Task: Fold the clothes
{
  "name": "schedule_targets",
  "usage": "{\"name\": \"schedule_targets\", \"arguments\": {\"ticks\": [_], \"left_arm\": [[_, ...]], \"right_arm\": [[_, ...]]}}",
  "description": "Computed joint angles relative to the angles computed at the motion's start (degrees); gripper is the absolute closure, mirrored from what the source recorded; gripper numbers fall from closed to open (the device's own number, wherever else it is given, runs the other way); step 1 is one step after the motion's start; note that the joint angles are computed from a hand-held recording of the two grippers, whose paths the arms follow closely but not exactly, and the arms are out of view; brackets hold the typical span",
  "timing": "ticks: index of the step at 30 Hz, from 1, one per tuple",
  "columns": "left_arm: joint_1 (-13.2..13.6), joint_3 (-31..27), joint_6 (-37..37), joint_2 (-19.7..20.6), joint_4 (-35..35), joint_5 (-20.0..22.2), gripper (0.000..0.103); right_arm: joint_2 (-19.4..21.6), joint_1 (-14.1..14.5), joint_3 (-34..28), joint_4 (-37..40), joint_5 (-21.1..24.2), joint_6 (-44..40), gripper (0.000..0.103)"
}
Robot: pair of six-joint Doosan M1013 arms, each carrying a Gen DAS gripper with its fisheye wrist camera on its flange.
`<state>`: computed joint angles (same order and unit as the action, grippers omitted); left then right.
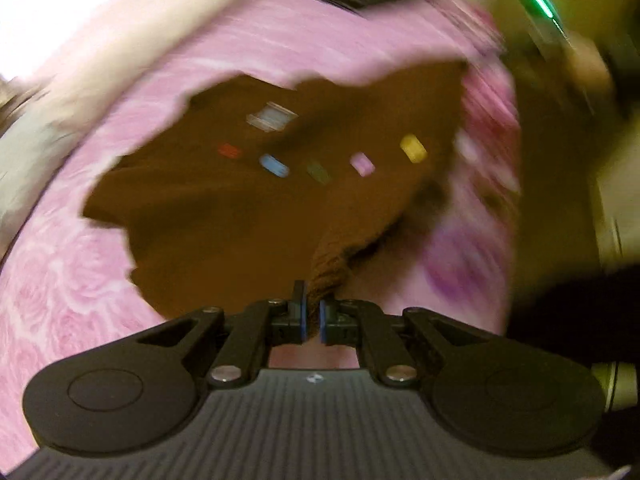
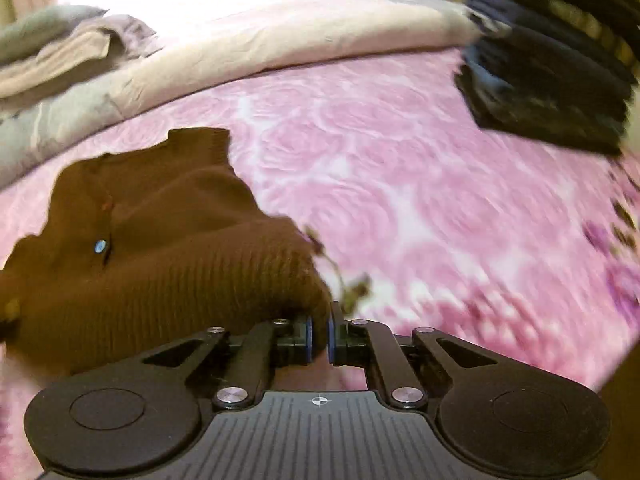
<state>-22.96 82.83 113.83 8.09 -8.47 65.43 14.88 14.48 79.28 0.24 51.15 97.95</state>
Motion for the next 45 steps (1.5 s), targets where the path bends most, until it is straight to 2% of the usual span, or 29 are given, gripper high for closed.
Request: {"name": "schedule_targets", "arguments": {"ticks": [4,7,8,12,16,17,18,19,20,27,31,35,40,45], "left_arm": [[-3.69,4.87,-3.45,-1.68,1.17,3.43,0.1],[-5.49,6.9,-7.28,-0.87,2.27,6.16,0.098],[-5.92,7.03,-8.62,-0.37,2.85,7.48,0.095],[-6.15,7.09,-11.62,0.31,3.36,10.99,0.091],[-5.25,6.83,-15.2,-0.57,3.44,10.24,0.086],[-5.02,6.58,-16.22,-0.58,3.69,9.63,0.085],[-4.78,6.32,-17.24,-0.59,3.96,9.01,0.085],[-4.65,6.06,-18.26,-0.5,4.5,8.36,0.085],[-4.49,5.74,-18.95,-0.25,4.99,7.66,0.085],[-2.29,4.2,-25.82,1.79,7.13,0.43,0.079],[0.44,2.8,-30.32,3.02,8.06,-3.37,0.076],[3.89,0.44,-29.52,4.5,7.51,-7.31,0.072],[8.45,-5.3,-29.46,9.65,6.8,-11.17,0.066],[10.32,-13.14,-27.14,16.25,8.61,-11.43,0.063]], "right_arm": [[-2.09,0.37,2.79,1.51,6.34,-1.31,0.098],[-2.47,0.48,4.59,2.35,9.24,-0.69,0.097],[-2.55,0.53,4.87,2.21,10.14,-0.66,0.097],[-2.94,1.33,4.96,-0.77,13.36,-0.58,0.097],[-3.53,1.86,5.12,-2.97,14.34,0.12,0.096],[-3.57,1.99,4.94,-3.22,14.36,0.17,0.083],[-3.6,2.13,4.77,-3.47,14.37,0.23,0.033],[-3.48,2.22,4.56,-3.8,13.58,0.14,0.014],[-3.29,2.32,4.18,-3.46,12.81,-0.56,0.011],[0.29,3.21,-1.42,1.85,11.54,-5.4,0.011],[4.23,3.99,-7.04,5.13,12.73,-9.13,0.011],[8.57,5.51,-13.92,6.12,13.21,-13.14,0.011],[15.94,8.07,-24.97,6.78,16.05,-16.75,0.011],[25.91,10.06,-39.73,8.53,20.1,-22.93,0.011]]}}
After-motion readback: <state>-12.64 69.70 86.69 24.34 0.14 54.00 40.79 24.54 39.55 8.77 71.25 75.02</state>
